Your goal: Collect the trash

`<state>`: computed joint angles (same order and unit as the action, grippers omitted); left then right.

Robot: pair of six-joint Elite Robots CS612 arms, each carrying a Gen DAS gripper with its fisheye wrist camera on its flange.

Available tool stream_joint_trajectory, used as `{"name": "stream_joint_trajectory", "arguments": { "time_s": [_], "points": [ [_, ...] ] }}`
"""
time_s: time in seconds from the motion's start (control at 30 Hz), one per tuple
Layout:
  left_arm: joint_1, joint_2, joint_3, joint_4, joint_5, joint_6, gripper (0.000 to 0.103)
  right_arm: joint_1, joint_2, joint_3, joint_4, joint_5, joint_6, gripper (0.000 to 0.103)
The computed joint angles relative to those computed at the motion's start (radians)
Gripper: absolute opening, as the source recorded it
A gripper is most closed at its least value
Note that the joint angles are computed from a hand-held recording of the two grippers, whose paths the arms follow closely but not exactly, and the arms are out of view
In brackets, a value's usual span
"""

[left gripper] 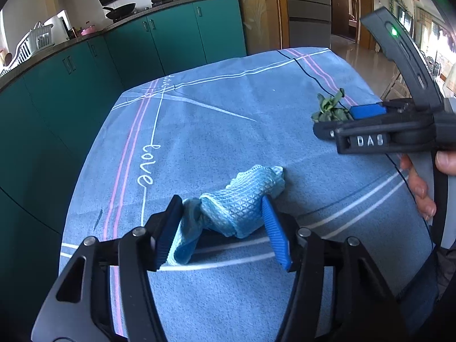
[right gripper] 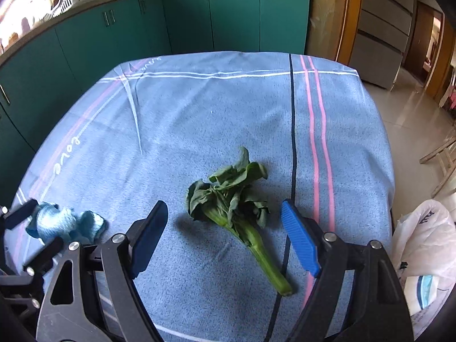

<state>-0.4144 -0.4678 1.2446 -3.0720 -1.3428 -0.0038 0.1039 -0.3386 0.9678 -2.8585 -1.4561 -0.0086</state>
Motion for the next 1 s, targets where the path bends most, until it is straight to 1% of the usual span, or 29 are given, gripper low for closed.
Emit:
{"name": "stream_joint_trajectory", "arguments": {
  "time_s": [0.1,0.3,0.43,0.5,0.57,0.6,0.63,0.67,0.73,0.77,0.87,0.93,1.0],
  "points": [
    [0.000,0.006,-0.010,0.010,0.001,0.004,0.062,0.006,0.006,-0.008,0.004,-0.019,-0.023,0.080],
    [-0.006,0.013,-0.013,0.017,0.020,0.045,0.062,0.005,0.007,-0.011,0.008,-0.009,-0.030,0.080],
    [-0.005,0.015,-0.018,0.030,0.015,0.041,0.062,0.004,0.007,-0.010,0.007,-0.007,-0.031,0.079],
    [-0.004,0.017,-0.023,0.037,0.014,0.037,0.062,0.004,0.008,-0.010,0.001,-0.003,-0.035,0.073],
    [-0.003,0.018,-0.025,0.042,0.011,0.032,0.061,0.003,-0.001,0.008,-0.018,0.006,-0.043,0.054],
    [-0.003,0.018,-0.026,0.044,0.011,0.029,0.060,0.003,-0.003,0.012,-0.024,0.008,-0.044,0.049],
    [-0.003,0.018,-0.026,0.045,0.012,0.026,0.058,0.003,-0.004,0.014,-0.029,0.008,-0.044,0.037],
    [-0.002,0.018,-0.026,0.048,0.012,0.021,0.055,0.001,-0.005,0.017,-0.032,0.014,-0.041,0.029],
    [-0.001,0.017,-0.028,0.053,0.014,0.010,0.049,-0.003,-0.008,0.022,-0.035,0.033,-0.037,0.026],
    [0.001,0.017,-0.028,0.056,0.010,0.003,0.047,-0.003,-0.010,0.025,-0.040,0.039,-0.037,0.024],
    [0.004,0.011,-0.021,0.045,-0.009,-0.017,0.043,-0.007,-0.017,0.041,-0.071,0.055,-0.033,0.022],
    [0.005,0.007,-0.015,0.029,-0.012,-0.018,0.042,-0.013,-0.024,0.058,-0.103,0.075,-0.021,0.021],
    [0.006,-0.003,-0.003,0.002,-0.009,-0.027,0.042,-0.022,-0.035,0.084,-0.159,0.099,0.001,0.021]
  ]
}}
